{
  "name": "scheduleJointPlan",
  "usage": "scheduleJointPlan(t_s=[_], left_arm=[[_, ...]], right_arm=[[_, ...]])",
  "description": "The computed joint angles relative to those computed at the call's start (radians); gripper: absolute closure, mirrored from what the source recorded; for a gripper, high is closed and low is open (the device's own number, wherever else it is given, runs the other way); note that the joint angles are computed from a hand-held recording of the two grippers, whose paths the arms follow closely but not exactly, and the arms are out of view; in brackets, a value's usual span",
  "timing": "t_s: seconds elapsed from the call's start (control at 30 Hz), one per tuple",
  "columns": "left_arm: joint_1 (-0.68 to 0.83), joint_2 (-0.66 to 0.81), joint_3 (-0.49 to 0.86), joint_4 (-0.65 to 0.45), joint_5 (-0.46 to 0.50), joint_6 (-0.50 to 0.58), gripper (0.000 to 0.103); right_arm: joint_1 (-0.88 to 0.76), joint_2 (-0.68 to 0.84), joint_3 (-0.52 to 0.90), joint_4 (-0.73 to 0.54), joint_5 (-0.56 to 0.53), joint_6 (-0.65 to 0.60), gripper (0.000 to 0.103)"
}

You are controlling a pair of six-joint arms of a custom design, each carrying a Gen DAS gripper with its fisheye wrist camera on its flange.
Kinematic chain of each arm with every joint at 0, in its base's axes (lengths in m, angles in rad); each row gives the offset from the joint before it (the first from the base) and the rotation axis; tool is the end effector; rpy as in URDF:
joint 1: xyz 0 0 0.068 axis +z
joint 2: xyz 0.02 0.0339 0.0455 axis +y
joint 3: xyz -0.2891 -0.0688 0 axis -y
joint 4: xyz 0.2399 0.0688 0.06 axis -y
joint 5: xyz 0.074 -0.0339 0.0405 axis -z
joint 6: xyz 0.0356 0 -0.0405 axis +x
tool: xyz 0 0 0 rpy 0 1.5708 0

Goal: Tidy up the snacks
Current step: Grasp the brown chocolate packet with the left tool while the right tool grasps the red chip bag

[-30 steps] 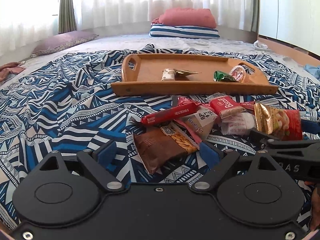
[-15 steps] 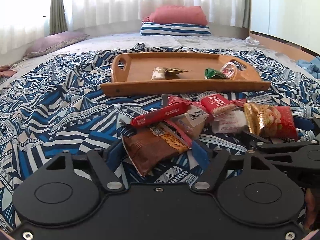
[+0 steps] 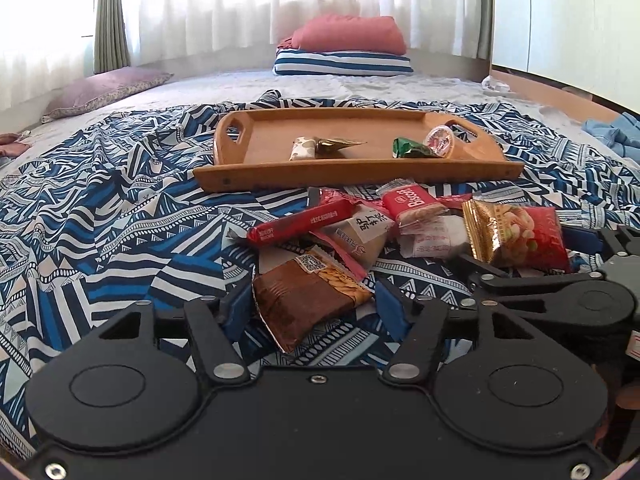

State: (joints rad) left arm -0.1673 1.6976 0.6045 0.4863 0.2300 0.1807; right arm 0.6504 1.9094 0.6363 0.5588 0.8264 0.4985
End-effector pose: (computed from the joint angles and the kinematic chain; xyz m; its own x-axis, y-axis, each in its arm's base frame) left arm 0.3037 -0.0595 0.1529 -0.4908 0.2604 -0.8315 0.4422 0.8967 0.0197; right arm 0.2688 0.1716 0.1102 -0.4426 0.0703 -0.8940 0.2774 0.9588 -0.0619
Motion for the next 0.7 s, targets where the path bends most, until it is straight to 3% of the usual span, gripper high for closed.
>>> scheduleJointPlan(t_s=[0.37, 0.7], left_arm=[[0.030, -0.084, -0.037, -0.060, 0.032, -0.005, 0.041], [0.056, -0.182, -0.089, -0.089, 0.042, 0.009, 0.041]], right_arm=[[0.021, -0.005, -0.004, -0.008, 0.054, 0.030, 0.001], [0.061, -0.069, -0.029, -0.078, 0.083, 0.122, 0.029]])
